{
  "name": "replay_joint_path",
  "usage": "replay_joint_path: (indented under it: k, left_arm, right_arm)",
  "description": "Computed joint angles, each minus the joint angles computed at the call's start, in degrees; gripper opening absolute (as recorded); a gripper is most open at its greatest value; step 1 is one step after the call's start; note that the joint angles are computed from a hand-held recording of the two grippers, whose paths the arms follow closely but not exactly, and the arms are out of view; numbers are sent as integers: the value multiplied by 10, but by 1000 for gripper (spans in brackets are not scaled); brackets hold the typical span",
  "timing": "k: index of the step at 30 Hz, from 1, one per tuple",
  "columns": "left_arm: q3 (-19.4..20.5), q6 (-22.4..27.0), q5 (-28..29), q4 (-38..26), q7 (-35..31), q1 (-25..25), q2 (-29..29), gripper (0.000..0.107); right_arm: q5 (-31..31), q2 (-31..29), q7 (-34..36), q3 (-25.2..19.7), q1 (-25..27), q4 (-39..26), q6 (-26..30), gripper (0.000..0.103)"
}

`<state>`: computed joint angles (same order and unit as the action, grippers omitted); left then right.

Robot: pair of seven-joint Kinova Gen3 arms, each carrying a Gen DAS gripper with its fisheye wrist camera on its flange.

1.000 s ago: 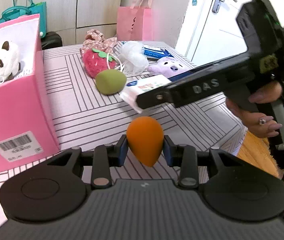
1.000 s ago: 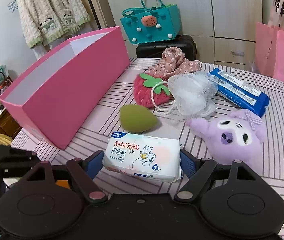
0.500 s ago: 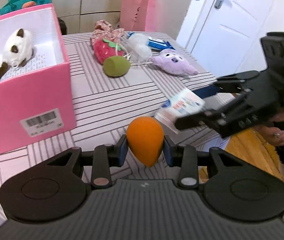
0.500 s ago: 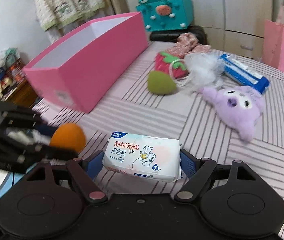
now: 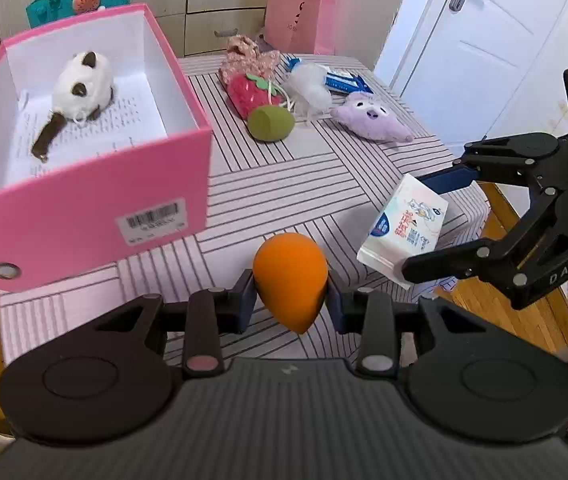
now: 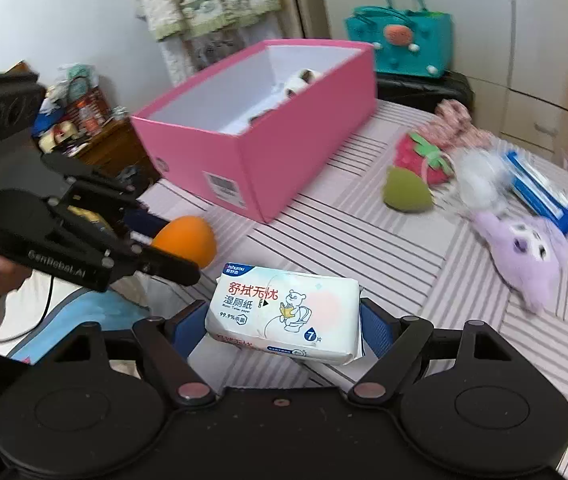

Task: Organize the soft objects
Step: 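Carry the orange sponge and wipes pack over the pink box with both tools, then open the left tool over the box while the right tool releases the wipes pack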

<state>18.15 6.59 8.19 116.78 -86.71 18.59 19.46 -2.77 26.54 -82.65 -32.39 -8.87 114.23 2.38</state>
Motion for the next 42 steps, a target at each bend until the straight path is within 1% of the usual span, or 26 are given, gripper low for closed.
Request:
replay_joint_path:
  k: [2,3,5,6,8,10,11,12,14,16,18,20,21,24,25,26,27,28,31,32,34,35,36,38,39,42]
  left_arm:
    - [39,23,12,-4,-16,-45,-8,36]
    - [50,32,20,-5,-25,-61,-14,36]
    - [65,51,44,-7,-47,-87,-27,36]
    - [63,56,53,-6,-55,-91,-35,36]
    - [37,62,56,-6,-57,-76,-53,36]
    - [2,61,50,-5,-50,-51,-69,36]
    - [-7,57,49,-3,-52,-46,-76,36]
    - [-26,49,38,-1,-44,-30,-84,36]
    - [-58,25,13,8,-25,-4,-97,36]
    - [-96,-10,-18,17,3,26,-102,36]
    - [-105,-40,-29,23,12,26,-101,36]
    - [-101,-63,-33,23,17,10,-93,36]
    - [-110,-67,-35,19,20,13,-87,36]
    - [-122,-71,-39,-6,26,6,-64,36]
    - [-113,-66,-41,-15,26,-8,-56,36]
    - [-113,-60,-38,-27,23,-15,-47,36]
    - [-123,-52,-36,-42,22,-13,-37,36]
    - [-144,-43,-38,-55,30,0,-28,36]
    - [-223,-17,-93,-102,92,52,5,37]
    - [-250,-8,-113,-117,113,72,15,37]
    - [-297,24,-124,-156,129,105,42,37]
    - [-307,38,-120,-173,123,110,55,37]
    - [-307,53,-113,-193,115,104,68,37]
    - [-308,75,-126,-223,122,100,90,37]
    - [-319,84,-139,-236,135,109,101,37]
    - [-352,102,-180,-266,171,137,128,38]
  right_arm:
    - [1,-6,3,-5,0,-6,8,84]
    - [12,-4,1,-18,10,-15,21,84]
    - [49,2,-22,-53,36,-32,40,84]
    - [59,3,-27,-64,43,-38,45,84]
    - [53,-2,-21,-57,32,-46,44,84]
    - [49,-12,-13,-32,3,-49,29,84]
    - [54,-14,-13,-31,-2,-51,21,84]
    - [58,-15,-10,-40,3,-53,17,84]
    - [59,-17,1,-38,-2,-60,7,84]
    - [68,-19,2,-10,-31,-68,-10,84]
    - [58,-13,24,0,-42,-83,-16,84]
    - [38,-1,53,16,-58,-103,-20,84]
    - [36,7,63,28,-70,-114,-25,84]
    - [52,34,71,68,-108,-153,-34,84]
    - [64,43,70,74,-113,-166,-33,84]
    - [83,54,74,70,-111,-180,-39,84]
    - [101,68,80,59,-102,-191,-47,84]
    - [118,80,80,56,-101,-209,-46,84]
    - [169,108,61,92,-133,-265,-21,84]
    - [180,118,66,99,-143,-287,-8,84]
    - [177,140,97,117,-163,-338,38,84]
    - [172,152,116,124,-171,-364,61,84]
    - [165,164,135,135,-181,-391,84,84]
    - [133,188,179,157,-199,-444,131,84]
    - [111,199,201,175,-211,-471,154,84]
    - [57,232,252,253,-259,-549,224,84]
